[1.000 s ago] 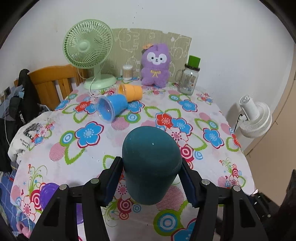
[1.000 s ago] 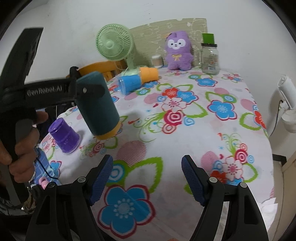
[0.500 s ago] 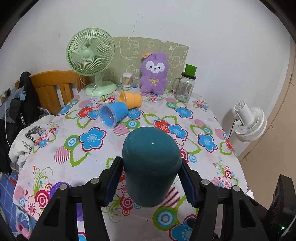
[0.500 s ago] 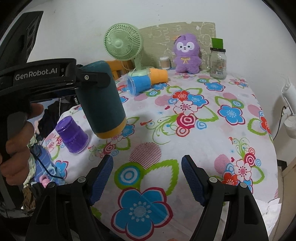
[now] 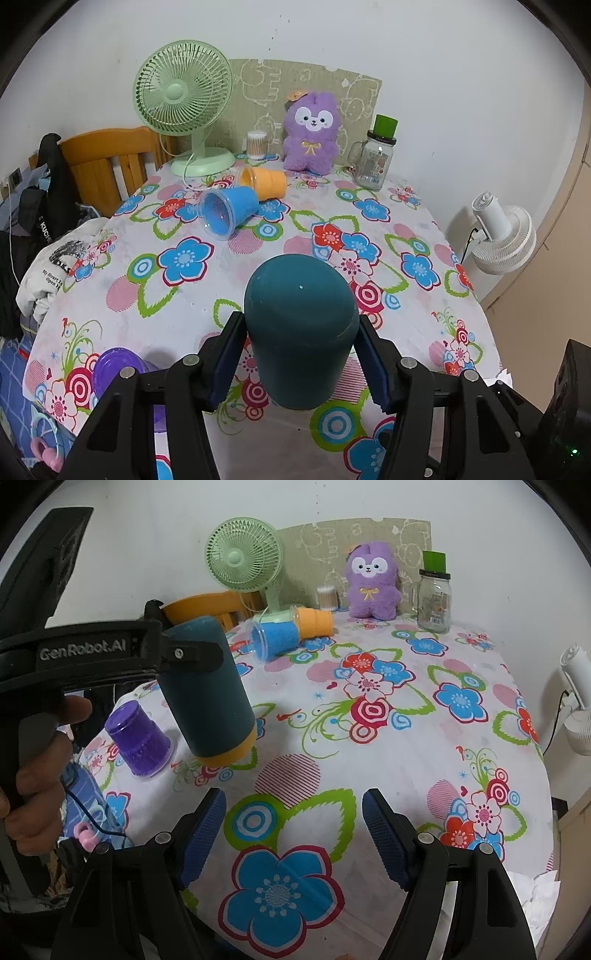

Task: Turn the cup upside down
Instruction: 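Lower the teal cup rim-down onto the tablecloth with the left gripper, then open the left gripper and withdraw it from the upside-down teal cup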

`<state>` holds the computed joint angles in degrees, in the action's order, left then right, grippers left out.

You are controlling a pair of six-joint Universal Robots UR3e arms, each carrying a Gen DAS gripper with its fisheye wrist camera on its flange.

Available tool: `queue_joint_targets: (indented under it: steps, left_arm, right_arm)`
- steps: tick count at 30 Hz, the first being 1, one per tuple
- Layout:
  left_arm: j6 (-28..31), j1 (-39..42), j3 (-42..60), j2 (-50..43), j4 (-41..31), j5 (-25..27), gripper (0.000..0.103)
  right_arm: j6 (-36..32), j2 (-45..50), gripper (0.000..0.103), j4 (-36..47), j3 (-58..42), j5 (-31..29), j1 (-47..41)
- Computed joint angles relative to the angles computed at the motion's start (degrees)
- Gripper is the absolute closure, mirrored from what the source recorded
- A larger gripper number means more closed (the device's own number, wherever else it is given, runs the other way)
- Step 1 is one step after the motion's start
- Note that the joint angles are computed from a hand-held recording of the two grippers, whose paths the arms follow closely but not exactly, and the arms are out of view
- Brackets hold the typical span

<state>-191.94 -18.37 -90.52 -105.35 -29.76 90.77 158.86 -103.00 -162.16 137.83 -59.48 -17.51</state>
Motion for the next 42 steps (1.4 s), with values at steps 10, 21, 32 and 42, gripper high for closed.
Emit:
queue_joint_targets:
  steps: [10,21,32,42]
  left_arm:
    - [0.3,-0.1,0.2,-0.7,0.1,0.5,0.046]
    - [0.2,0.7,-0.6,0.6,0.5,-0.4,0.046]
    - [0.9,2.3,-2.9,3.1,0.9,-1.9,0.045]
    - [1.1,4.1,-6.4,6.8,2.9,-2.4,0.017]
  right_arm:
    - [-0.1,0.8,0.024,0.1,-0.5,-0.5,0.4]
    - [0.6,1.7,0.024,0.2,-1.9,-1.6,2.0]
    - [2.2,0.4,0.024,1.1,-3.6,-3.3,3.9]
    - [6.1,-0.3,0.015,0.5,-6.5,-9.3,7.9]
